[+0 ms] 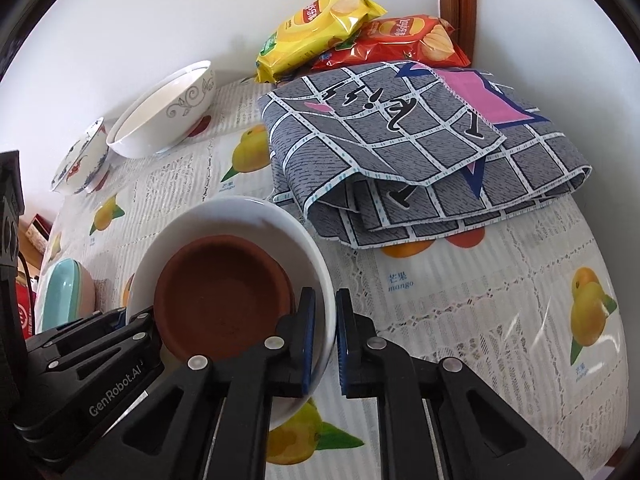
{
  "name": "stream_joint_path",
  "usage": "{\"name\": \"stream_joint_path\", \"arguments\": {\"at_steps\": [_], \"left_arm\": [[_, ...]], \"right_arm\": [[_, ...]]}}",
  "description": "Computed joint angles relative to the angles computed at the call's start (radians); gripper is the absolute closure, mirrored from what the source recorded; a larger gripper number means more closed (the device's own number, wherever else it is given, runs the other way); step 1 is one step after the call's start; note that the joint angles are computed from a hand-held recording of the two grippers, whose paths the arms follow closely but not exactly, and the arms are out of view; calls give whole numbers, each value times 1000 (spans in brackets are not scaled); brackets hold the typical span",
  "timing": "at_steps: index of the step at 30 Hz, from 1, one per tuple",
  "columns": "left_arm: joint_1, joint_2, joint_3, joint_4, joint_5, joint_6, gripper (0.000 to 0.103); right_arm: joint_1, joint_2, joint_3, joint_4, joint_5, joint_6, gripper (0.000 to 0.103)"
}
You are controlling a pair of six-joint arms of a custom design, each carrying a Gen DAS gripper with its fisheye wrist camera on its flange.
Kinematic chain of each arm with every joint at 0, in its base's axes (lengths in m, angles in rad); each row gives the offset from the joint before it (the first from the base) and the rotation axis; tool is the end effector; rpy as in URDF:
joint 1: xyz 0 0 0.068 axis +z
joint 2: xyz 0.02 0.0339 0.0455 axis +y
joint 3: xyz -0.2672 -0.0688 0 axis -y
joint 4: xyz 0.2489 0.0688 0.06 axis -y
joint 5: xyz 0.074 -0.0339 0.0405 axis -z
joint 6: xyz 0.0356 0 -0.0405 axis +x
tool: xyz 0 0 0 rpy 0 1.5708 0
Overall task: Organize plates and bowls
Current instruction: 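Lift the white bowl with both tools and carry it toward the teal plate stack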
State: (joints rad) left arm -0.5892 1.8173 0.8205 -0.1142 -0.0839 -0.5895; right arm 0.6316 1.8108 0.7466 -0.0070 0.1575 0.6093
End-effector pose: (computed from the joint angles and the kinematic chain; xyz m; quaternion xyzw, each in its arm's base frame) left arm 0.2671 -0.1750 0.0981 -0.0097 0.9728 -0.0926 0.2120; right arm 0.2527 0.1780 0.0887 0.0087 0.9661 0.0813 0.2448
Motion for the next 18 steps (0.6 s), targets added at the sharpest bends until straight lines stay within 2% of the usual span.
{"name": "stream_joint_path", "arguments": {"at_steps": [11, 18], "left_arm": [[-17, -186, -75, -91, -44, -18, 93], [-23, -337, -113, -164, -79, -27, 93]], "right_arm": [[64, -126, -35, -50, 1, 74, 93], [135, -222, -18, -124, 59, 106, 93]]}}
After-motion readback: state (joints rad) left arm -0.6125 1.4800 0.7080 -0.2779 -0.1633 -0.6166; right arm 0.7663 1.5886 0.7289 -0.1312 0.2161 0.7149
